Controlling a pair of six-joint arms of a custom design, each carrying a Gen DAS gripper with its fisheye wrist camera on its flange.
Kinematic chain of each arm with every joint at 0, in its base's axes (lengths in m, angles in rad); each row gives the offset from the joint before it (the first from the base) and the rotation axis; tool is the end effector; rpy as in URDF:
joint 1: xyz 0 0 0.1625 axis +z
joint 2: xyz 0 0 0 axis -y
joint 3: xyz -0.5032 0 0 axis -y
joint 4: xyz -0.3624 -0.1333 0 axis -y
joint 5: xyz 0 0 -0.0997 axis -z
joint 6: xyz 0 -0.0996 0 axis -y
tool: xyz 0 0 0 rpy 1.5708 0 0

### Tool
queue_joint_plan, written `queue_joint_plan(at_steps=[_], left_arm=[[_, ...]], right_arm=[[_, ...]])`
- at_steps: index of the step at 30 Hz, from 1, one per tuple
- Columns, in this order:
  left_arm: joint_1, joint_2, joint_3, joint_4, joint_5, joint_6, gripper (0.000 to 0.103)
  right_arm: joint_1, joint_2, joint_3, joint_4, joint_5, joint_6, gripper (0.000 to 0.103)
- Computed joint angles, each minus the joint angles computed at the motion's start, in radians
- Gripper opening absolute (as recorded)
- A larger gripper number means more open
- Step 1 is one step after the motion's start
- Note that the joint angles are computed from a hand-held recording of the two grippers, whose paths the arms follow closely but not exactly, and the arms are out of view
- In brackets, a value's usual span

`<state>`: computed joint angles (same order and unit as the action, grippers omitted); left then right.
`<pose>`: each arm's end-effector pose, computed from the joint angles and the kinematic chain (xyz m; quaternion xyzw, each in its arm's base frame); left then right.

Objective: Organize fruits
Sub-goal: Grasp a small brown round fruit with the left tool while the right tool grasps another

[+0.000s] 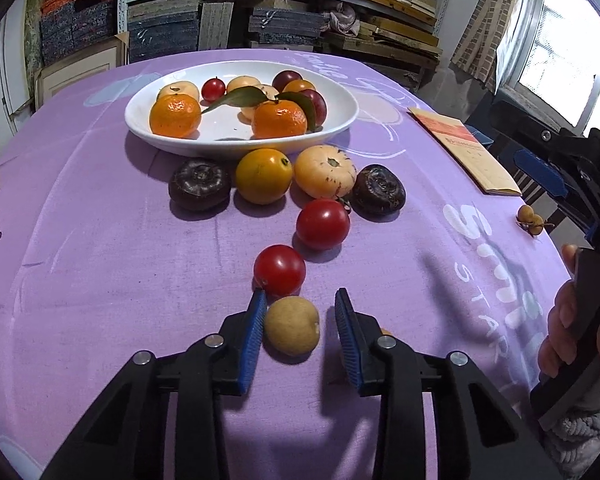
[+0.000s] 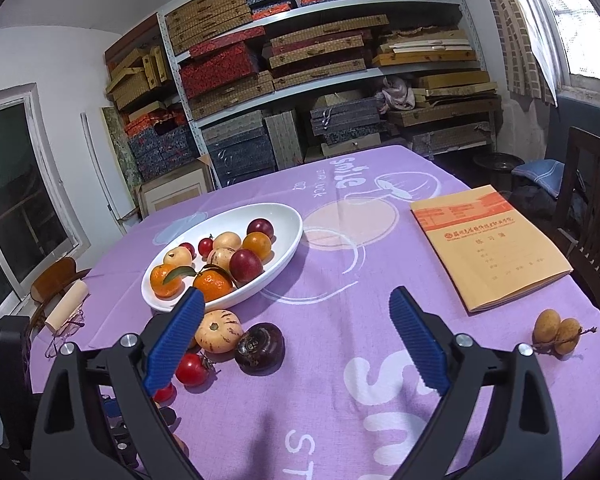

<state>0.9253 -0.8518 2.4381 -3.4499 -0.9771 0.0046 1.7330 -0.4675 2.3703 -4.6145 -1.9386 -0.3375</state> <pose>-0.1168 -0.4693 0.1285 0.2617 0.9101 -0.2236 0.2307 0.1700 -0.4354 0.0986 0.1089 -0.8262 0.5154 0.1998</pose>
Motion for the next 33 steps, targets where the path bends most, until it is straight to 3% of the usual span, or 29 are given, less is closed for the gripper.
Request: queue_joint_plan(at_steps=[2,5,11,15,18,23,27,30,32,33], left_arm=[[0.002,-0.006,0.0,0.013,-0.019,0.003,0.025],[0.001,-0.018,0.013,0.01,-0.025,-0.006,0.025],[-0.008,-0.048,0.085,-0.102,0.054,0.021,0.025],[0.017,-0.096,0.1,-0.137,0.099,0.024,0.025],[0.04,-0.118,0.094,-0.164,0.124,0.034,0.025],[0.071,-0.135,0.08,-0.164,0.1,0.033,0.025],[0.074,-0.127,0.084,-0.171,0.091,0.044,0.025],[0.081,-0.125,0.083,-0.168,0.079,0.044,0.025],[0.088,-0.127,0.081,-0.161,0.071,0.043,0.025],[0.09,-0.129,0.079,-0.155,0.068,0.041,0.025]], right_arm=[[0.0,-0.001,0.003,0.007,0.002,0.003,0.091],[0.007,-0.003,0.002,0.05,0.002,-0.005,0.091],[0.049,0.011,0.0,0.17,-0.009,-0.055,0.091],[0.109,0.053,0.003,0.208,-0.077,-0.092,0.091],[0.133,0.078,0.01,0.248,-0.096,-0.073,0.091],[0.165,0.086,-0.008,0.342,-0.146,-0.051,0.084],[0.18,0.084,-0.029,0.437,-0.173,-0.036,0.07],[0.185,0.083,-0.041,0.469,-0.188,-0.034,0.068],[0.184,0.08,-0.046,0.495,-0.193,-0.026,0.062],[0.184,0.078,-0.049,0.511,-0.196,-0.019,0.053]])
